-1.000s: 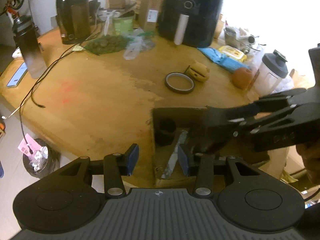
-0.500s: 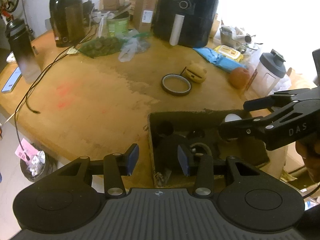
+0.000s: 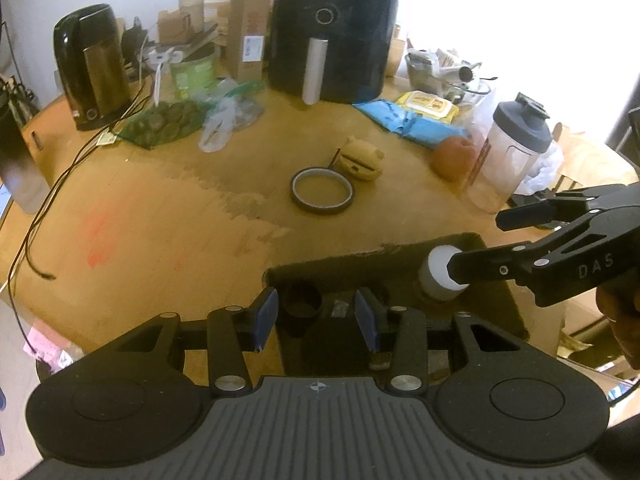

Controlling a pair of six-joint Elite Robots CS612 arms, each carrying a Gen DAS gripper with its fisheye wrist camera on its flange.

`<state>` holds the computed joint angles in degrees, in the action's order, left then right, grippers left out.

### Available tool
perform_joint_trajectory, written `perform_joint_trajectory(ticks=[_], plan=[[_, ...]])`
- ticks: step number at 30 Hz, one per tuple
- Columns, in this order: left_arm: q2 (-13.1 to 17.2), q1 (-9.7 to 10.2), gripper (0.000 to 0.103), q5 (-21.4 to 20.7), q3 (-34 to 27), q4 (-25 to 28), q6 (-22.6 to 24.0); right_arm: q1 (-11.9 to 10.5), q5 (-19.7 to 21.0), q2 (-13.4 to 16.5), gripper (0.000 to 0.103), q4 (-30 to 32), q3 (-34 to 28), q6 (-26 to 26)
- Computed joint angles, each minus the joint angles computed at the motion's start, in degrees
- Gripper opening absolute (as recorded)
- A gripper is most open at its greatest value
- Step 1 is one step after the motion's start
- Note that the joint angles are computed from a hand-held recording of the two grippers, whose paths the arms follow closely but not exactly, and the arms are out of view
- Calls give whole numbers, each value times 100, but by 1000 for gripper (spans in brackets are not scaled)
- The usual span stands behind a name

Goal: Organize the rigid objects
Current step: 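Reach the left tool to the amber-edged tape ring and close on it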

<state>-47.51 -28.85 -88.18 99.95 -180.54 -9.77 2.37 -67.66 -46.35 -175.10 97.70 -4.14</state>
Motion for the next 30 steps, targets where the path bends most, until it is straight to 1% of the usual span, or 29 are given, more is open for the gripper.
perform_joint_trajectory(ticks=[5, 14, 24, 26, 30], plan=[[40, 2, 42, -65, -89, 3, 136, -33, -13, -9, 103, -153, 37, 180], [117, 32, 42, -175, -246, 44, 306, -34, -230, 10, 103, -176, 3, 351], [238, 101, 42, -290, -514, 222, 462, -56, -178, 74, 103, -147, -118, 601], [269, 117, 45, -316, -575, 253, 506, -49, -214, 93, 103, -123, -160, 637], [332, 145, 46, -335, -699, 333, 578, -33, -329, 129, 103, -81, -229, 722]])
